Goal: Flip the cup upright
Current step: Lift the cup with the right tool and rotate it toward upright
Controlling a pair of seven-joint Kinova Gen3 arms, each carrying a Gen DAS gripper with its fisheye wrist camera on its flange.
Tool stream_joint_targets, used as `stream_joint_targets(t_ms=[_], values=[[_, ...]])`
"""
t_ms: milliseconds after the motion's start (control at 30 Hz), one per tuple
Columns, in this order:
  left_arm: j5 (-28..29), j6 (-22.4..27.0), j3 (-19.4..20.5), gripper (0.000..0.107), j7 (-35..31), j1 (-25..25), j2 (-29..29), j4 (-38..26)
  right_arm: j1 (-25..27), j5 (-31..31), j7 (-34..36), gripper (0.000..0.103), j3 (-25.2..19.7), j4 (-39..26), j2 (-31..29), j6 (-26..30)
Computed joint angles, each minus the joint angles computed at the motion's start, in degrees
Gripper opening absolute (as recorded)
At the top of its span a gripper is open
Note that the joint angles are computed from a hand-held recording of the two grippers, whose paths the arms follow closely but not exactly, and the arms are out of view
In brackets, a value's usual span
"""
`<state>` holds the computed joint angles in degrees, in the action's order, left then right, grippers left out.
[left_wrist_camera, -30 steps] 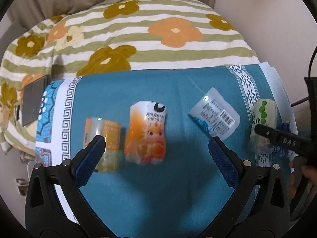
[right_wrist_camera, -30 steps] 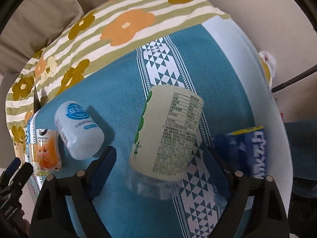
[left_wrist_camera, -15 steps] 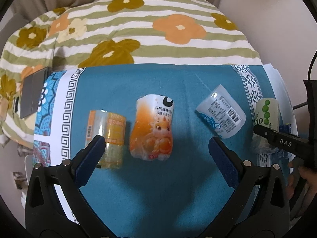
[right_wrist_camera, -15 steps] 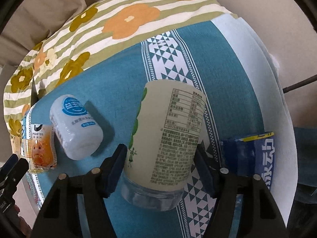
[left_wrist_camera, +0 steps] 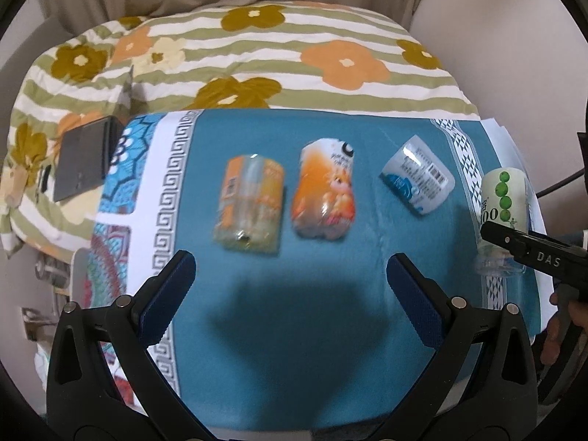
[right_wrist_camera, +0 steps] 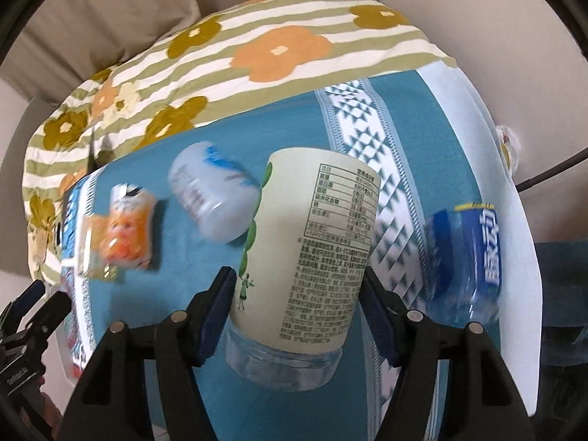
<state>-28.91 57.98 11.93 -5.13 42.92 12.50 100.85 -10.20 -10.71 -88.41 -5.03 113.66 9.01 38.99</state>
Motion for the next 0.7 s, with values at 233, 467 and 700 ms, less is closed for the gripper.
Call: stream_joint_targets(t_ms=[233, 467, 700], values=[[0.0, -0.2, 2.7, 0.103, 6.0, 1.7, -5.4, 7.4, -3.2, -2.6, 1.2, 0.063, -2.5, 5.0, -4.6, -0.3], [1.9, -1.7, 6.2, 0.103, 9.2, 1.5, -8.4, 13.6, -8.8, -3.3, -0.2, 0.063, -4.9, 10.4, -4.6, -4.1], [5.1, -5.0, 7.4, 0.103, 10.4, 1.0, -9.0, 18.0, -13.1, -0.1, -2.6, 0.063, -6.0, 10.7, 0.3, -7.0]])
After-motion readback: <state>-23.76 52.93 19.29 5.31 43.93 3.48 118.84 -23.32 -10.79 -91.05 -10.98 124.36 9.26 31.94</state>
